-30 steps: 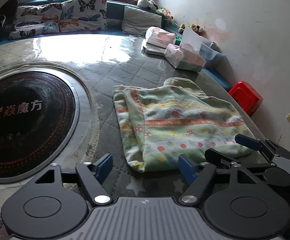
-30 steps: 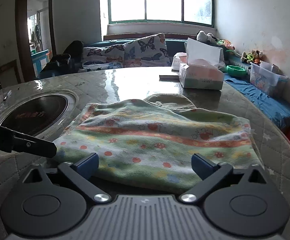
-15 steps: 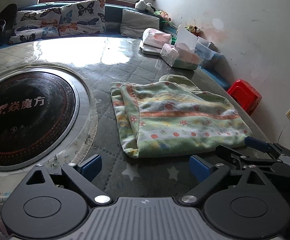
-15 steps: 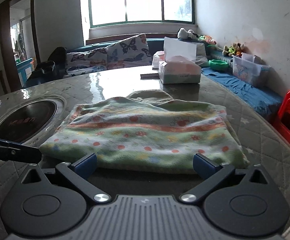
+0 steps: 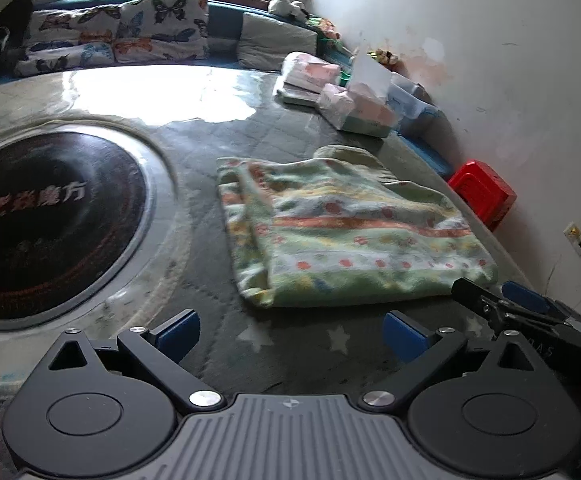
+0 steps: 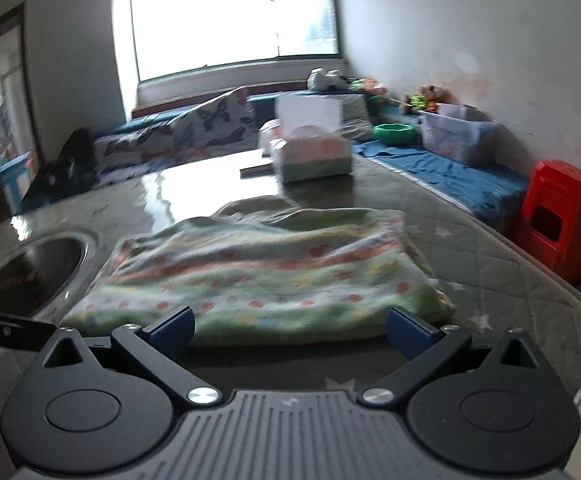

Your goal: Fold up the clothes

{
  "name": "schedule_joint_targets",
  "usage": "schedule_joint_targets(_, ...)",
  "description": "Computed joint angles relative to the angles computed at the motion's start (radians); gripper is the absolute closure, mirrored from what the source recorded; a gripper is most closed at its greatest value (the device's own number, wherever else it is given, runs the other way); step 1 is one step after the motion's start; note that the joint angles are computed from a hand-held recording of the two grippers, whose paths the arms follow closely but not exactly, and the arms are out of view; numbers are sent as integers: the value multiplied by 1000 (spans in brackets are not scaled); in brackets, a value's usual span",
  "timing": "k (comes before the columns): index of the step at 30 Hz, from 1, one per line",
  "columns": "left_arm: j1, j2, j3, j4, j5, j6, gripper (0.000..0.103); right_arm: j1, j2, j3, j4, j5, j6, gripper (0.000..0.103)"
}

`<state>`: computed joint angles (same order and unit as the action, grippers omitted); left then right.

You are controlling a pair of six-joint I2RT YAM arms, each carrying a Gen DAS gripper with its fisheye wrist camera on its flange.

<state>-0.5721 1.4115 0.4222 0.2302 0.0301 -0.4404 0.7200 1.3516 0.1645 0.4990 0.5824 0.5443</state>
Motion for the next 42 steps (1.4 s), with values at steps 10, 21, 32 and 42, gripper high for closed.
schedule_joint_targets(10,-39,-9,-8,6,-71,10,2,43,42,-30,30,54,30,0)
schedule_joint_targets(21,-10,-57,-31,-32,-86,17,0,94,1,6,-86,96,28,0)
schedule_joint_targets(32,-55,-71,-44,-64,-125,-11,0,118,-13,25,-132,113,38,0)
schedule_joint_targets(42,-95,-64,-42,-88,-160,-32,0,121,-1,27,-135,105,55,0)
